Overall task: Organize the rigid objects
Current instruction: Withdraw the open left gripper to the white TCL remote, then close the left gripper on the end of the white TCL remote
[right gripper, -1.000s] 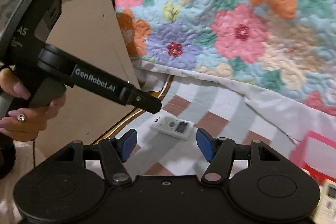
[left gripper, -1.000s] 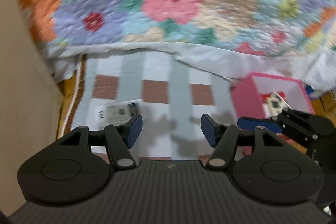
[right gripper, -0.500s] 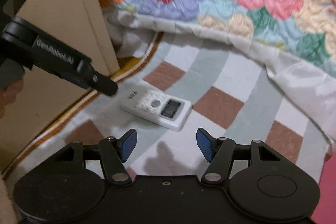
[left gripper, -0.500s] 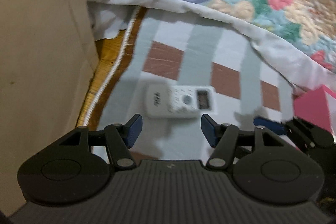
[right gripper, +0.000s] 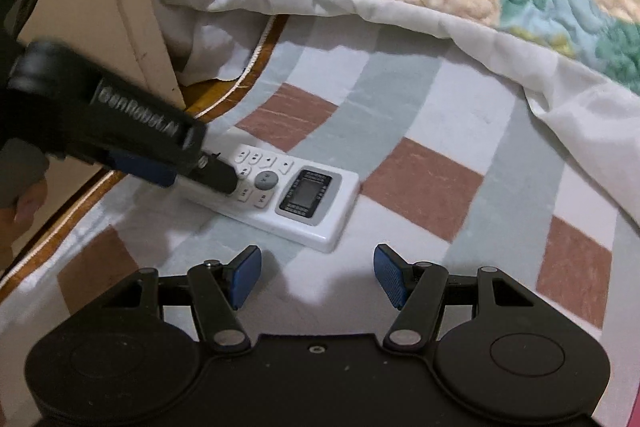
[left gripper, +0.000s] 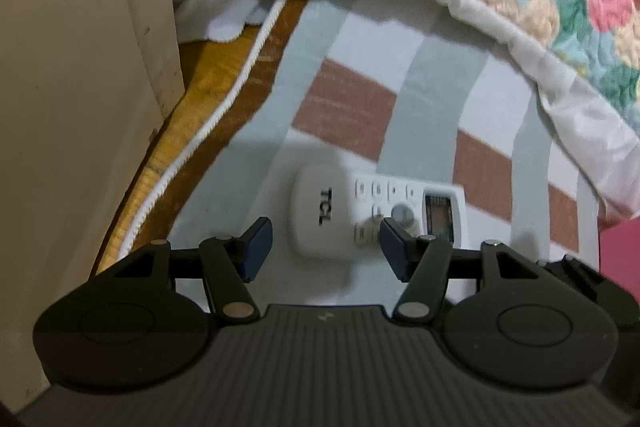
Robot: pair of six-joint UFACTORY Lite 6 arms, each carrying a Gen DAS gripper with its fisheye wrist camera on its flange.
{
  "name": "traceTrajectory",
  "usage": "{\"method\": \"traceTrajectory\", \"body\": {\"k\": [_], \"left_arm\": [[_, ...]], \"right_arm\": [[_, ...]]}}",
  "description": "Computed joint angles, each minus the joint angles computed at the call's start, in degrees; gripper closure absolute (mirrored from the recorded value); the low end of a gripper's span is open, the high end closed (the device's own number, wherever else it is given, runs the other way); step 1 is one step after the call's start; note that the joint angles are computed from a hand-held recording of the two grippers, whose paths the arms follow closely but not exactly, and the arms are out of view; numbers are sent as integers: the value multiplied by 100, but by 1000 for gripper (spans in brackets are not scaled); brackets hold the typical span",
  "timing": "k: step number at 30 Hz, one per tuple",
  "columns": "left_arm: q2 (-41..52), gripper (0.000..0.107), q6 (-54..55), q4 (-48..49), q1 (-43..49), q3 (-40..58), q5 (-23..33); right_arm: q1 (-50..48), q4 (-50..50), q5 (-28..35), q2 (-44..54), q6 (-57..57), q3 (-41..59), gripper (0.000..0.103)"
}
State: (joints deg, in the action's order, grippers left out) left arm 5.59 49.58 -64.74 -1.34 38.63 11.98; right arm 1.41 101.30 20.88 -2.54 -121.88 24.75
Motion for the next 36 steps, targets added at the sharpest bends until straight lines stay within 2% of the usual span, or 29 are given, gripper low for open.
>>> {"method": "traceTrajectory", "body": {"k": [2, 5, 6, 8, 10, 12, 15, 16, 17, 19, 22, 26, 29, 33, 36], "left_arm": [[100, 55, 635, -556, 38, 58, 118], [82, 65, 654, -539, 28, 32, 322], [67, 65, 420, -285, 22, 46, 450], [-64, 65, -364, 474, -69, 21, 566], [-264, 66, -1171, 1132, -150, -75, 710], [-476, 66, -1383, 1351, -164, -209, 963], [-697, 66, -1545, 1611, -205, -292, 1443], [-672, 66, -1530, 1613, -131, -228, 1796], [-566, 71, -1302, 1399, 13, -138, 2228], [-585, 71, -1016, 1102, 197, -136, 2603], [-817, 68, -1104, 1170, 194, -204, 2251], [-729, 68, -942, 1153, 60, -78, 1344], [-314, 68, -97, 486, -83, 115, 822], [42, 68, 1349, -796, -328, 156, 411], [189, 70, 1718, -988, -438, 190, 515]], "right_arm": [[99, 397, -42, 59, -412, -1, 35], [186, 798, -8, 165, -811, 33, 35], [269, 1192, -98, 150, -1110, -6, 32], [256, 1496, -101, 122, -1303, -69, 32], [152, 993, -78, -30, -951, -163, 32], [45, 331, -131, -305, -451, -307, 30], [-554, -1041, 209, -622, 390, -483, 29], [-711, -1250, 274, -733, 455, -548, 31], [-830, -1220, 280, -872, 448, -650, 31], [-991, -1078, 216, -1144, 580, -836, 30], [-1173, -1627, 130, -1367, 1845, -850, 29], [-1734, -3033, 1047, -1711, 3618, -864, 30], [-1547, -3452, 1312, -2085, 4054, -996, 30], [-1088, -3553, 1281, -2320, 4195, -1105, 30], [-902, -3462, 1165, -2260, 4187, -1129, 30]]}}
